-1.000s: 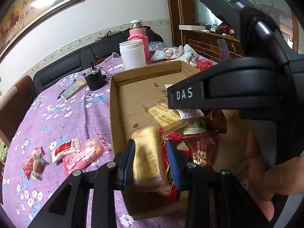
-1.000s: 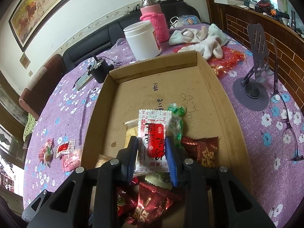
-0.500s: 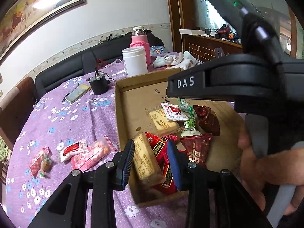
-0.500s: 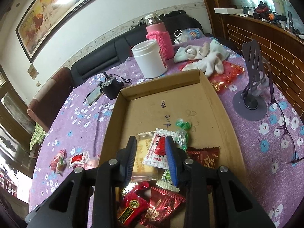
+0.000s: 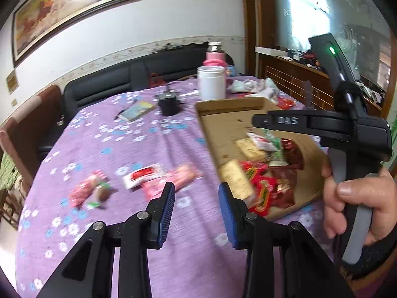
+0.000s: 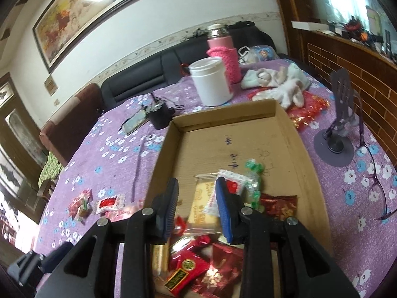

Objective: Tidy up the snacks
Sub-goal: 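Move both grippers back toward the remaining snacks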

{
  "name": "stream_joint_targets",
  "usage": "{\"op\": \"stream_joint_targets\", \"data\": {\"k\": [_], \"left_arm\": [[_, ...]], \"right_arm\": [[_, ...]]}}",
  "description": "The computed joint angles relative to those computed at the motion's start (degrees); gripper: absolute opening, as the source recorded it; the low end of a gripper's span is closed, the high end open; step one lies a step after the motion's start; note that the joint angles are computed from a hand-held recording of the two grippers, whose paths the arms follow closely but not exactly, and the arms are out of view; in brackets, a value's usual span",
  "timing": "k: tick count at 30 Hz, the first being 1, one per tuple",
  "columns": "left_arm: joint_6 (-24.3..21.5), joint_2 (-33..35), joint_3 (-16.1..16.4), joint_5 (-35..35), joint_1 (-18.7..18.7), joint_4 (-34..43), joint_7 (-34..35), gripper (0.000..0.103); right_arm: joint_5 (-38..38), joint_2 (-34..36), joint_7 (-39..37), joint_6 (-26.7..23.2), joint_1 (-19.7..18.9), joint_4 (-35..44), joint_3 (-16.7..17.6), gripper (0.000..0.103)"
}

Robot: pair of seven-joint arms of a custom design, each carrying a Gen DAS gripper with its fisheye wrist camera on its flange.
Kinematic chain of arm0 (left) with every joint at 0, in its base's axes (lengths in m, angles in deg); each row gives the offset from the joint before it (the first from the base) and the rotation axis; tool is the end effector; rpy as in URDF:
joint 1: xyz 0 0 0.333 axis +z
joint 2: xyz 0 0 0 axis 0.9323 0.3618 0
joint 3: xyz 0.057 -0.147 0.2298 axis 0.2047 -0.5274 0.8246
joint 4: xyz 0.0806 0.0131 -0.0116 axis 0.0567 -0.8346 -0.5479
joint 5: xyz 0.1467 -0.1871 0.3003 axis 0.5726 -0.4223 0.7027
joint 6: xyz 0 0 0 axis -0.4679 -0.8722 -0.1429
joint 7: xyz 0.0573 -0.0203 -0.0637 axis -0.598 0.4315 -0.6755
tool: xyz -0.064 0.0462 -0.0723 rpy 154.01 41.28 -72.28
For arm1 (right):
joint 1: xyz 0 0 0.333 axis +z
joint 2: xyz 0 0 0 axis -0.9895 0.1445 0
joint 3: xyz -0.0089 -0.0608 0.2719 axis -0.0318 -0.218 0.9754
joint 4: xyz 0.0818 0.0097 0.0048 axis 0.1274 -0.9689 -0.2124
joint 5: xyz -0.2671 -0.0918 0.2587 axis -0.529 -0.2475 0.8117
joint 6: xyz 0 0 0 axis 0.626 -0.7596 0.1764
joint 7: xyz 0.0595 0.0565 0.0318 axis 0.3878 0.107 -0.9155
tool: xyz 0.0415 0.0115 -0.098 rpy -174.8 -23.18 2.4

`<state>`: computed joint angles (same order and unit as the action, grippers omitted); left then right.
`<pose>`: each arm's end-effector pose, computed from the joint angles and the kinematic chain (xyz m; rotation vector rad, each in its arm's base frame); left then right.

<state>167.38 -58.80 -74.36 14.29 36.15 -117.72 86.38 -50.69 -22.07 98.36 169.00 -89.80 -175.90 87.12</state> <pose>0.4123 -0.2229 0.5181 -0.9821 2.3395 -1.0571 0.4262 0.0496 0.5333 -1.1749 2.1317 -0.6754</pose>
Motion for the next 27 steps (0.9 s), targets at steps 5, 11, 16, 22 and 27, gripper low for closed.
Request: {"op": "stream_joint_targets", "data": {"k": [5, 11, 16, 22, 27], "left_arm": [[0.0, -2.5, 2.1, 0.8, 2.2, -2.4, 0.1, 0.038], [-1.4, -3.0, 5.0, 0.6, 5.1, -3.4, 1.1, 0.038], [-0.9, -0.8, 6.4, 0.3, 8.6, -3.3, 1.2, 0.038], [-3.3, 5.3, 5.9, -1.7, 13.3, 0.6, 0.7, 0.038], [-9.3, 9.4, 6.1, -8.6, 15.9, 4.8, 3.4, 0.039]], "right_arm": [[0.1, 1.8, -2.8, 0.6, 2.6, 1.2, 0.0, 0.030], [2.5, 4.3, -7.4, 2.3, 7.1, 2.7, -0.8, 0.030], [6.9, 6.9, -10.9, 1.0, 12.1, 5.2, -1.7, 0.032], [14.9, 12.5, -16.3, -1.2, 19.1, 10.0, -4.4, 0.033], [21.0, 18.5, -19.1, -2.9, 22.3, 16.0, -5.9, 0.033]]}}
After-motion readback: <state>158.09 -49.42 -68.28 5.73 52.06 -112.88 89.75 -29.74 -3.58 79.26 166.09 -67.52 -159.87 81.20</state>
